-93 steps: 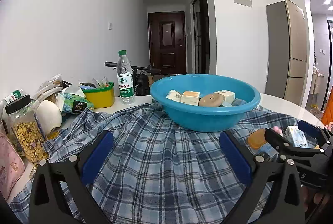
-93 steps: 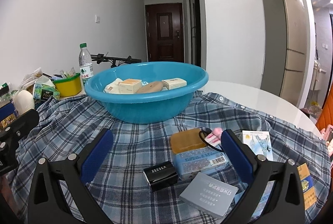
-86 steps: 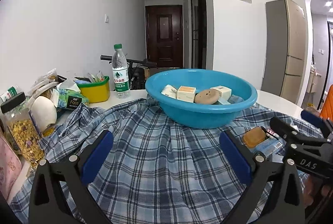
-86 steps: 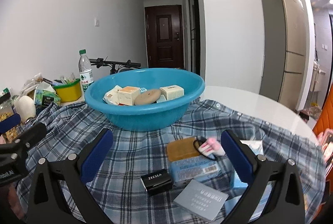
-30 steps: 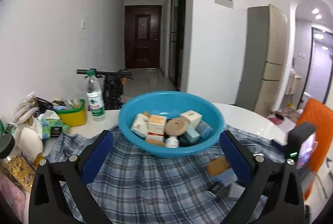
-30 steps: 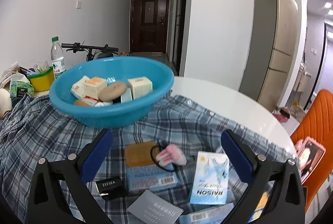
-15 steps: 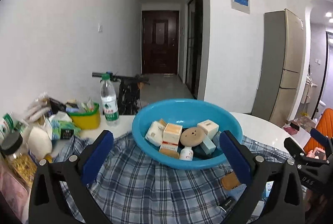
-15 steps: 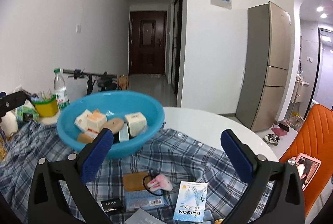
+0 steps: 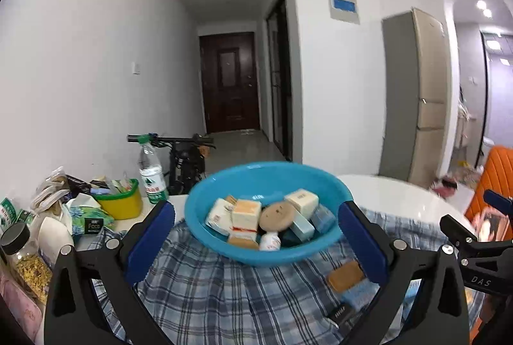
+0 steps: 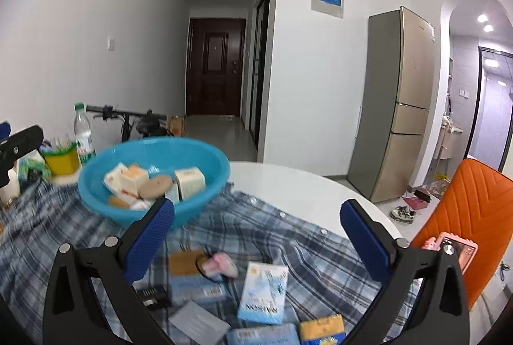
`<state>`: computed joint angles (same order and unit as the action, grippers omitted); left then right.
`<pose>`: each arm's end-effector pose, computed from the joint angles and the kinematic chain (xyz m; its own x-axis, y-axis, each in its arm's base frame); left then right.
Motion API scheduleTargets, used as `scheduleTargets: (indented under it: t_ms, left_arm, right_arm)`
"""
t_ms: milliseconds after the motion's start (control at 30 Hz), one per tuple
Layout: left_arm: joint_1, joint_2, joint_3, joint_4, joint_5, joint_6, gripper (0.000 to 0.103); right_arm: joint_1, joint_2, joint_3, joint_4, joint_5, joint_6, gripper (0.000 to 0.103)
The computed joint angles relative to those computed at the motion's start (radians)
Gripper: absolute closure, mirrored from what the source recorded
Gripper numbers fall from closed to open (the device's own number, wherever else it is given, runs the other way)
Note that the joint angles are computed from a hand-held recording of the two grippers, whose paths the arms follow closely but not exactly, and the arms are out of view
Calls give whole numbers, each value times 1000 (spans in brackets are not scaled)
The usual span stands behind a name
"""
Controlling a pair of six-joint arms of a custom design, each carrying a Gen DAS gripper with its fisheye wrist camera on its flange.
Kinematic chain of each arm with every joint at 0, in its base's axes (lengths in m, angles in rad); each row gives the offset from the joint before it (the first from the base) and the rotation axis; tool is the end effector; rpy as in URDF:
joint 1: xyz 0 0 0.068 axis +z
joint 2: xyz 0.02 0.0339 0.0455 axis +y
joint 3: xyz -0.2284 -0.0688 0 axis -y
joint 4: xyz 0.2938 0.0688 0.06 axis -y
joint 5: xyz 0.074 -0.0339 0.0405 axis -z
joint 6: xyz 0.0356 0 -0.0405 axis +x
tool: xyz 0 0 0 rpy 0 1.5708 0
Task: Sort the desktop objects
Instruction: 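Grasp the black ZEESEA box with the left gripper while the right gripper approaches the grey box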
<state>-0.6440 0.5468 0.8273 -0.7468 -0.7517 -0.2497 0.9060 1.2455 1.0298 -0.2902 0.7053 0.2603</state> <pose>0.1585 -0.0886 0.3263 -0.3362 0.0267 -0.9414 -0.1365 0.9877 0.0768 0.2250 0.2496 0.2767 -0.3531 -0.1328 -0.9261 -0.1641 0.9833 -0.0784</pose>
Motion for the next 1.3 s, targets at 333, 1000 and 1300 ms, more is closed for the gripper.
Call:
scheduleTargets:
  t_ms: [333,1000,1300]
  left_arm:
    - [-67,131,-109,23,133,-24,0]
    - [161,670,-23,157,644,303,41]
    - [160,602,-66,145,582,240,70]
  right_arm:
    - [-35,4,-136,-25,-112,123,0]
    - [-112,101,-209,16,-453,47,38]
    - [-107,85,-204,21,-528,-1,42]
